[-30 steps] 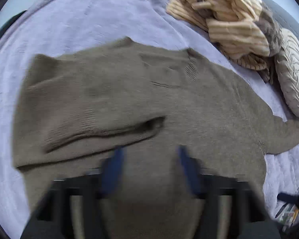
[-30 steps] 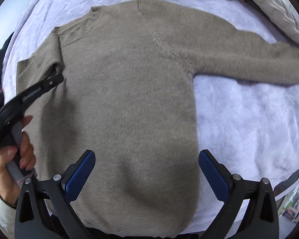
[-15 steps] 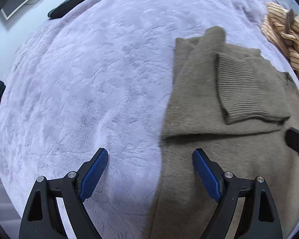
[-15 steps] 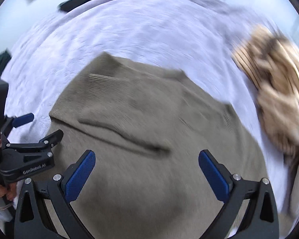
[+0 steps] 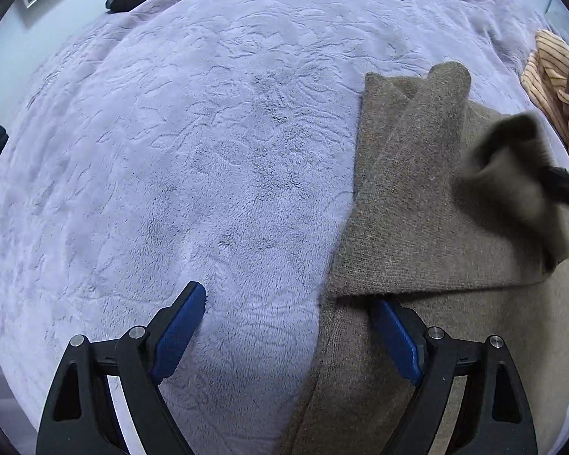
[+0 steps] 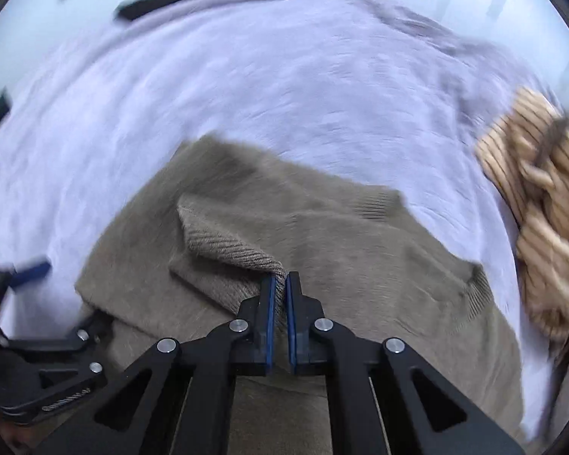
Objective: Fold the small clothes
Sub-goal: 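Grasp the other sleeve cuff with the right gripper, fold it across, release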
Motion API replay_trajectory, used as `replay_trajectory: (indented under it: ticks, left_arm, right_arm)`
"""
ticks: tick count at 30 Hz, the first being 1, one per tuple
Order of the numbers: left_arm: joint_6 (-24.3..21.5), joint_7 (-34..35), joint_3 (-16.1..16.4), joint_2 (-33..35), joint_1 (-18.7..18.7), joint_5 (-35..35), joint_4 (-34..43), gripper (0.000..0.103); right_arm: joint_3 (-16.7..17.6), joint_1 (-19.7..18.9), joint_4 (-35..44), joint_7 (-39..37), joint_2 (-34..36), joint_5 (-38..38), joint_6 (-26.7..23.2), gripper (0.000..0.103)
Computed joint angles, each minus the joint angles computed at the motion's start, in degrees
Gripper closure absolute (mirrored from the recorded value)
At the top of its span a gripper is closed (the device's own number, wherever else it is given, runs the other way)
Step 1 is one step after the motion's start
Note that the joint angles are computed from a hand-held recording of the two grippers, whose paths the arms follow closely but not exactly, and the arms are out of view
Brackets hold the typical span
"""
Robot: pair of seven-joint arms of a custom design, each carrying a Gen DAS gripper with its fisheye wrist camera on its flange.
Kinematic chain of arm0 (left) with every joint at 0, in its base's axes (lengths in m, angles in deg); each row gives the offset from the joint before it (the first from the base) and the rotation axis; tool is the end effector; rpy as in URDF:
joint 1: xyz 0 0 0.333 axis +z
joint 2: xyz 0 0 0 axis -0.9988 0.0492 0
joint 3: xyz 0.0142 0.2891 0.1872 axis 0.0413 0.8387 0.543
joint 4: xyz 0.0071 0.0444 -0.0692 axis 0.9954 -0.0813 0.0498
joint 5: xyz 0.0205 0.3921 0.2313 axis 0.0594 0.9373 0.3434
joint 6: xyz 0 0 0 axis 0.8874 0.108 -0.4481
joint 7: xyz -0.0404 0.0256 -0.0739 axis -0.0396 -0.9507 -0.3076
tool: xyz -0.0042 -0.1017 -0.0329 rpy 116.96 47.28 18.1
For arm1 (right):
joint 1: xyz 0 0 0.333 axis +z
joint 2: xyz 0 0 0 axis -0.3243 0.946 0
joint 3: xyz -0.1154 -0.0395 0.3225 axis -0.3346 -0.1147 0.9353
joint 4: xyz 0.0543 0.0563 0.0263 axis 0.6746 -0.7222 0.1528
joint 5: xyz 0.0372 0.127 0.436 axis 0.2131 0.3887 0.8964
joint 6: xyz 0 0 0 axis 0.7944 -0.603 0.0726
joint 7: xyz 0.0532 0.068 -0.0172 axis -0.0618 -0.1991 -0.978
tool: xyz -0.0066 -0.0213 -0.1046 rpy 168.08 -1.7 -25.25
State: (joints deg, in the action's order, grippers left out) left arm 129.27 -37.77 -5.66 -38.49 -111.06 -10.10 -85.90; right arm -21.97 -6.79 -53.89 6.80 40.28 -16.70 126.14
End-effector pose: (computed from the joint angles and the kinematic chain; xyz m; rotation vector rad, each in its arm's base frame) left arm 0.6239 -0.3781 0.4137 -2.2979 1.7146 -0.2567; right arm 0.7260 0.1998 0.4366 -2.3797 1.5304 -0.4478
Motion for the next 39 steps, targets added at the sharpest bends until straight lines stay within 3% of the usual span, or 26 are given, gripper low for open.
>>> replay_trajectory:
  ticks: [5, 10, 11, 14, 15, 16, 18, 19, 24, 26, 27, 28, 31, 35, 37, 39]
  left_arm:
    - [0.2, 0.02, 0.25, -0.67, 0.46, 0.39, -0.81, 0.015]
    - [-1.36, -1.21, 0.25, 1.19, -0.56, 1.75, 1.59, 0.015]
    - [-1.61, -1.32, 0.31, 1.28, -0.74, 1.96, 1.73, 0.015]
    - [-2.5, -1.74, 0.45, 2.0, -1.35, 2.56, 2.76, 0.015]
    - [-2.79, -1.93, 0.48, 2.55, -1.59, 2.74, 3.43, 0.015]
    - [-2.81, -1.98, 0.58, 2.77, -1.63, 2.78, 3.59, 0.015]
    - [-3.26, -2.3, 0.65, 2.99, -1.85, 2.7, 4.01, 0.015]
    - [-3.53, -2.51, 0.69, 3.24, -1.98, 2.7, 4.36, 0.015]
    - [-4.37, -3.3, 0.84, 3.79, -2.72, 3.4, 5.2, 0.015]
    - [-4.44, -3.51, 0.83, 3.97, -2.89, 3.46, 5.42, 0.015]
    - [-4.43, -3.73, 0.81, 3.69, -2.94, 3.39, 5.19, 0.015]
    - [-4.34, -4.09, 0.82, 3.47, -2.99, 3.42, 5.01, 0.015]
    - [-3.99, -5.24, 1.03, 3.12, -3.04, 4.06, 4.38, 0.014]
    - [-3.27, -6.49, 0.84, 2.57, -2.99, 4.35, 3.41, 0.014]
    - [-4.3, -6.55, 0.79, 2.92, -3.25, 4.83, 3.89, 0.007]
    - [-4.04, -6.79, 0.72, 2.66, -3.14, 4.83, 3.48, 0.007]
  right_arm:
    - [-2.91, -3.66, -5.86, 11.84, -6.74, 4.96, 5.37, 0.097]
    - [-5.85, -9.15, -10.69, 20.37, -9.93, 9.61, 0.91, 0.097]
    - [-5.8, -10.92, -11.64, 19.42, -10.1, 13.62, -0.33, 0.097]
    - [-4.18, -16.61, -14.29, 8.36, -10.86, 35.4, -3.71, 0.093]
    - [-4.21, -17.01, -14.97, 6.37, -11.31, 38.07, -4.49, 0.084]
    - [-4.29, -17.12, -15.31, 4.33, -11.57, 39.7, -4.97, 0.06]
    - [-4.07, -17.04, -16.02, 0.46, -11.92, 44.09, -4.79, 0.027]
    - [-3.95, -17.12, -16.02, -1.76, -11.72, 47.56, -4.63, 0.026]
    - [-2.67, -17.72, -10.23, -3.74, -4.56, 58.87, -5.01, 0.03]
    - [-1.83, -18.16, -7.22, -1.87, -0.91, 60.69, -6.06, 0.05]
    - [-1.72, -18.2, -5.9, -0.07, 0.29, 59.97, -6.48, 0.092]
    - [-1.64, -18.34, -5.03, 1.67, 0.87, 59.04, -7.01, 0.097]
    - [-0.77, -19.19, -6.89, -1.5, -2.04, 59.74, -4.72, 0.097]
    - [-3.26, -17.59, -11.85, -0.1, -7.39, 50.22, -2.1, 0.097]
    - [-4.31, -17.76, -13.3, 1.8, -7.54, 47.46, -3.12, 0.097]
    - [-4.56, -18.54, -14.88, 1.71, -7.43, 47.68, -4.38, 0.097]
